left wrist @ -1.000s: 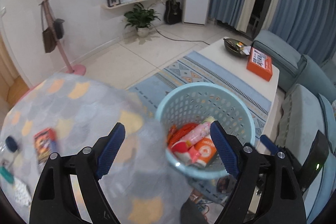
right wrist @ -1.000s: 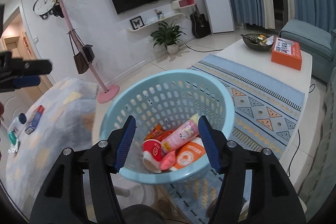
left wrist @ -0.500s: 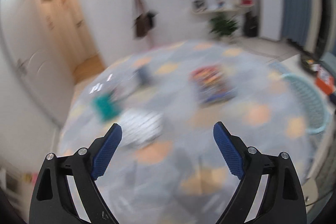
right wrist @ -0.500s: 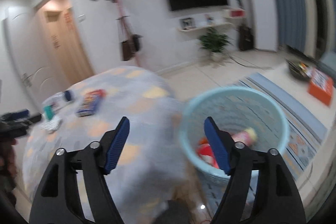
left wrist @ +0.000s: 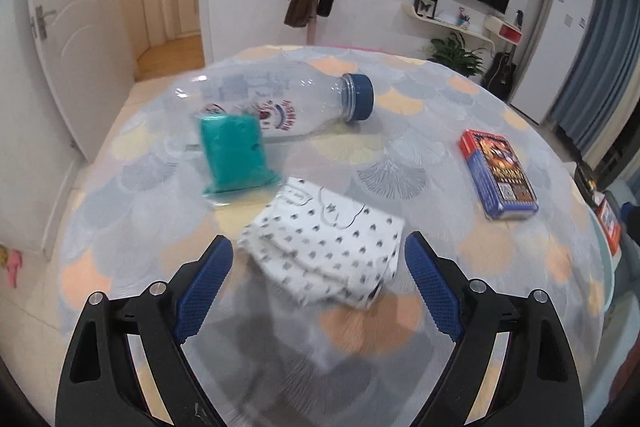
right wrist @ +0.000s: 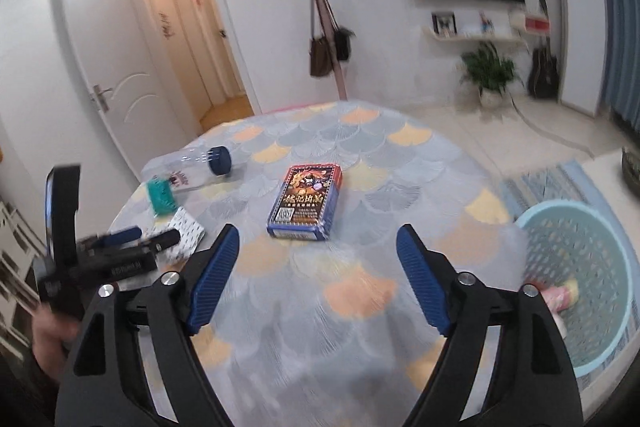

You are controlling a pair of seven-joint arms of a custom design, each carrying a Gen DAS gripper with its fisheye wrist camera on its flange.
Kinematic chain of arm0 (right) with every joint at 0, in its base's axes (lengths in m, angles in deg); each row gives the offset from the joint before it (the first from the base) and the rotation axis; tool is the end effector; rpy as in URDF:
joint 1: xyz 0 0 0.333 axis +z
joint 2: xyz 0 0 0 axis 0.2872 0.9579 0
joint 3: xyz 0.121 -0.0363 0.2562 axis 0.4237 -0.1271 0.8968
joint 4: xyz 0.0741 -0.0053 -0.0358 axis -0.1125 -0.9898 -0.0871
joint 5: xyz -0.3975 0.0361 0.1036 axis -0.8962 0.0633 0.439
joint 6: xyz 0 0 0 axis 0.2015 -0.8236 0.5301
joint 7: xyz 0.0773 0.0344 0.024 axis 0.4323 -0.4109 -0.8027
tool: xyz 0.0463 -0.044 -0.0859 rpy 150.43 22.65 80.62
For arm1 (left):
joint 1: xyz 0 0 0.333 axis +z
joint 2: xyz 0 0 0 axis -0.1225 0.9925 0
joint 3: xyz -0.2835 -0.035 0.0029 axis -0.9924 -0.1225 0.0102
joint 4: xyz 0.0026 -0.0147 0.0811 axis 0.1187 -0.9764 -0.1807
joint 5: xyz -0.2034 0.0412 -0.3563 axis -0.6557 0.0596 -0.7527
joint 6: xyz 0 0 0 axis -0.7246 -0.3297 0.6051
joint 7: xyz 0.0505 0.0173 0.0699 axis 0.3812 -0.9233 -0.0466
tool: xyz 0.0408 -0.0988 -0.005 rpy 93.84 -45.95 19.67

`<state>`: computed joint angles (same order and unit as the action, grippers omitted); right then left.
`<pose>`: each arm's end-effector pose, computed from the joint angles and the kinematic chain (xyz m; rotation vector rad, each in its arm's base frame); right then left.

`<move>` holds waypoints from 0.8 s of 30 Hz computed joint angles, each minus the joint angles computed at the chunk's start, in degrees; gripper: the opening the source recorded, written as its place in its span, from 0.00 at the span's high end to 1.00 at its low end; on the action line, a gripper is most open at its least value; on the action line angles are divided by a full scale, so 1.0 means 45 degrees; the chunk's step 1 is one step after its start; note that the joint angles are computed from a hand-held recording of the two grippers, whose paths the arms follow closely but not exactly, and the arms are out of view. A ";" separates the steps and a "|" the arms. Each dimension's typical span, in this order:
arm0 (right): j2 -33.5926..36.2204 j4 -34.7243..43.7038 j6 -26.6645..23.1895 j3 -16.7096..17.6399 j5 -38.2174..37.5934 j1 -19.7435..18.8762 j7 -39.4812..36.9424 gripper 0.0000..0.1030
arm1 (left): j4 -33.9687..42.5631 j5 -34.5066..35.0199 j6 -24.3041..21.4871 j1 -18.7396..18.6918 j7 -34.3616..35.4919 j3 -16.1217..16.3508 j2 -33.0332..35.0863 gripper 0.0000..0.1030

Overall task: Collect trash
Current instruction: 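Return both tools over the table toward the patterned bag and snack box, then grasp the white patterned bag with the left tool while the right tool grasps the snack box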

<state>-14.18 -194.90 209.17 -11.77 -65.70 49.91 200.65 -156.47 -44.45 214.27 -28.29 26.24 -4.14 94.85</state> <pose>0.5509 0.3876 0.4808 -1.7419 1.4330 -0.4440 0.5250 -0.3721 0.4894 -2.0089 1.6387 -0.7475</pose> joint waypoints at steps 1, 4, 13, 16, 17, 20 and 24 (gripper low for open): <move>0.0496 0.0634 -0.0215 0.0146 0.0351 -0.0068 -0.0159 0.22 | 0.0167 -0.0140 0.0037 0.0016 0.0024 0.0004 0.0221 0.18; 0.2017 0.2846 -0.1875 0.0014 0.0672 0.0237 -0.0382 0.22 | 0.0547 0.0228 -0.0187 -0.0144 -0.0063 0.0121 0.0698 0.24; 0.5559 0.7713 -0.4900 -0.0540 0.1343 0.1030 -0.0828 0.22 | -0.1255 0.0283 0.2226 0.0330 -0.1078 0.0338 -0.0410 0.92; 0.6434 0.8994 -0.5981 -0.0767 0.1350 0.1289 -0.0919 0.22 | -0.1509 0.0384 0.2800 0.0480 -0.1138 0.0245 -0.0528 0.96; 0.6535 0.9088 -0.6038 -0.0971 0.1128 0.1464 -0.0748 0.22 | -0.1529 0.0539 0.2923 0.0487 -0.1196 0.0212 -0.0527 0.96; 0.6700 0.9337 -0.6310 -0.1093 0.0888 0.1586 -0.0760 0.22 | -0.1699 0.0858 0.2904 0.0451 -0.1357 0.0104 -0.0712 0.97; 0.6088 0.8347 -0.5581 -0.1053 0.0855 0.1461 -0.0582 0.43 | -0.2071 0.1265 0.2794 0.0421 -0.1658 -0.0074 -0.1178 0.97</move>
